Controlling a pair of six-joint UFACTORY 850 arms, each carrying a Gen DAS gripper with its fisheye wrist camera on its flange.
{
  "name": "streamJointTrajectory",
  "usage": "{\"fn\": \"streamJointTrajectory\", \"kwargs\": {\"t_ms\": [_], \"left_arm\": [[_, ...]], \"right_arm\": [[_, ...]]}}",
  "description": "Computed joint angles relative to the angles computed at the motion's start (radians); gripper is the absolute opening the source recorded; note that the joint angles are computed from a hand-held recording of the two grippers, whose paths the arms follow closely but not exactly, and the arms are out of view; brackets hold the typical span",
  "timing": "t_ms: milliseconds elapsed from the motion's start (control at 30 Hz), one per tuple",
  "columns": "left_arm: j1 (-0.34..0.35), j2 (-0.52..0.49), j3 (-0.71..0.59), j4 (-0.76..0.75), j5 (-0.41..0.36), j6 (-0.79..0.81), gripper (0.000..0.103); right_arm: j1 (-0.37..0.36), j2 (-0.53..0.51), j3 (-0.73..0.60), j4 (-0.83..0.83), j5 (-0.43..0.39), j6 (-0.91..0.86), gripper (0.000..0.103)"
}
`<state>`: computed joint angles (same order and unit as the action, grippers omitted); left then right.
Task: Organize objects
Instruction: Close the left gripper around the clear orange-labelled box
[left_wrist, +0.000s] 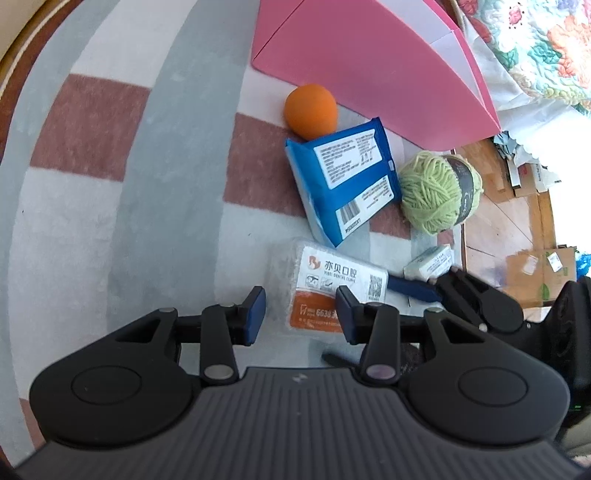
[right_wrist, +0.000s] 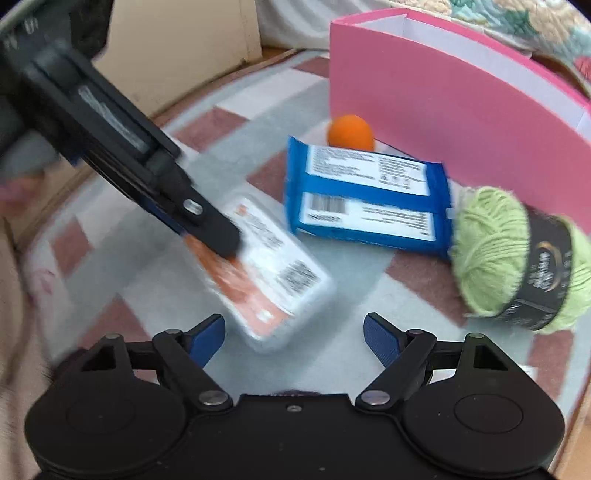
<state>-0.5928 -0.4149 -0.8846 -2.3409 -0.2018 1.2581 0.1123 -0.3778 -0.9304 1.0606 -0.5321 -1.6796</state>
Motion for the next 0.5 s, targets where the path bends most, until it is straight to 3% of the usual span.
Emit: {"fn": "streamJointTrajectory", "kwargs": {"t_ms": [100,200,300,400,500], "left_arm": [[-0.017,-0.007,-0.018,-0.171,0.046,0.149,0.042],[-0.029,-0.003,-0.028,-0.26,0.083,0.245,0.042],[-0.029,-0.011,-0.028,-0.138,0.055,0.102,0.041],[-0.023,-0.018,-0.014,-0.041,-0.024,-0.045,0.038],[-0.03,-0.021,-0.026,-0.015,-0.001,-0.085,0.038]], "right_arm": [[-0.019,-0.025,-0.031,-0.03,-0.096,0.118,0.086],[-0.027,-0.022,-0.027,-0.025,-0.125,0.181,0.086],[-0.018,-0.014,-0.018,-0.011,-0.099,0.199,0.085],[-0.02,-0.025,-0.023,0.019,-0.065,0.165,0.085],[-0.03,-0.028,-0.022,0.034,-0.076,0.124,0.085]]}}
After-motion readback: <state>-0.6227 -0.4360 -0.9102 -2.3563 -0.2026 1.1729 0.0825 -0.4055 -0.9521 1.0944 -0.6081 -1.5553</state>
